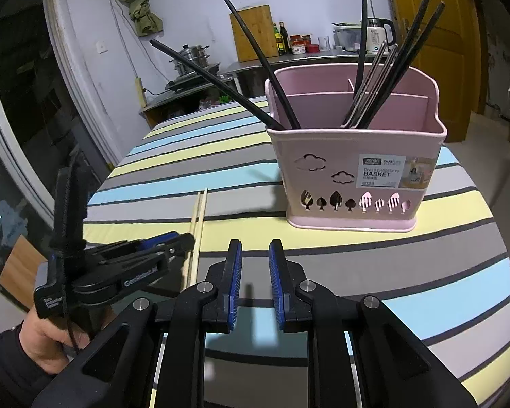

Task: Organize utensils
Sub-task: 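Close the left tool on a wooden chopstick while the right tool grasps the other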

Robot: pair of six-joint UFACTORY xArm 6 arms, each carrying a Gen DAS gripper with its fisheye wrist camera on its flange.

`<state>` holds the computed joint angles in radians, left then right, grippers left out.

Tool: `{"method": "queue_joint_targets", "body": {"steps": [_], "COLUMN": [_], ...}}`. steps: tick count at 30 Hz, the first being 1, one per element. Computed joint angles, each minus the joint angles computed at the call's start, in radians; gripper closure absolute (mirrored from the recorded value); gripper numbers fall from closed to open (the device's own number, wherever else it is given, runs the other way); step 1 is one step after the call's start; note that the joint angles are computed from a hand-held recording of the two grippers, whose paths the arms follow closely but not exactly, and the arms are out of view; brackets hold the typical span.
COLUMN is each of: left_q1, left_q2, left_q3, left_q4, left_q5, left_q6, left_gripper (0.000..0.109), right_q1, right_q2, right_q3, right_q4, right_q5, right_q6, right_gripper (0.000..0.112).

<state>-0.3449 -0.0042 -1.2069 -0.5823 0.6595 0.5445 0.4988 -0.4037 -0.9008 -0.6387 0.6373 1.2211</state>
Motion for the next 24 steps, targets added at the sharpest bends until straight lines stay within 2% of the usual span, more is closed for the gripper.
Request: {"method": "queue_joint_targets", "body": {"steps": [2,6,9,11,16,19,24], "left_q1": [-0.002,-0.021,-0.013,0.01,0.08,0.12,0.181], "left_q2": [-0.004,-0.006,0.011,0.022,0.023,0.024,0.05], "left_q3": [0.008,0.014,-0.013,-0.035,-0.038,-0.039,-0.078], "left_q4": [0.0,0.088,0.099,0.086,0.105,0.124,0.079], "left_q5": [-0.012,-0.042,-0.019,0.015,0.023,0.023,0.064], "left_q6": [0.01,-0.024,-0.019,-0.01,0.002,0.018,0.05], "left_gripper": [0.086,0.084,0.092,0.096,0.099,0.099,0.099], "right_q1": [0.0,-0.006,-0.007,-0.008,-0.007,-0.003,0.003], "right_q2": [0.002,-0.007,-0.01,-0.011,0.018,0.072,0.184], "right_q3": [0.0,0.013,0.014,0.016,0.005,-0.025,-0.105], "right_q4": [-0.002,0.006,0.008,0.009,0.029,0.058,0.113], "right_q5": [-0.003,-0.015,-0.013,-0.016,-0.048,-0.078,-0.11], "right_q6": [0.002,-0.002,-0.006,-0.005,-0.027,-0.061,-0.147], "right_gripper": [0.095,0.095,0.095,0.095,0.095,0.095,0.095]}}
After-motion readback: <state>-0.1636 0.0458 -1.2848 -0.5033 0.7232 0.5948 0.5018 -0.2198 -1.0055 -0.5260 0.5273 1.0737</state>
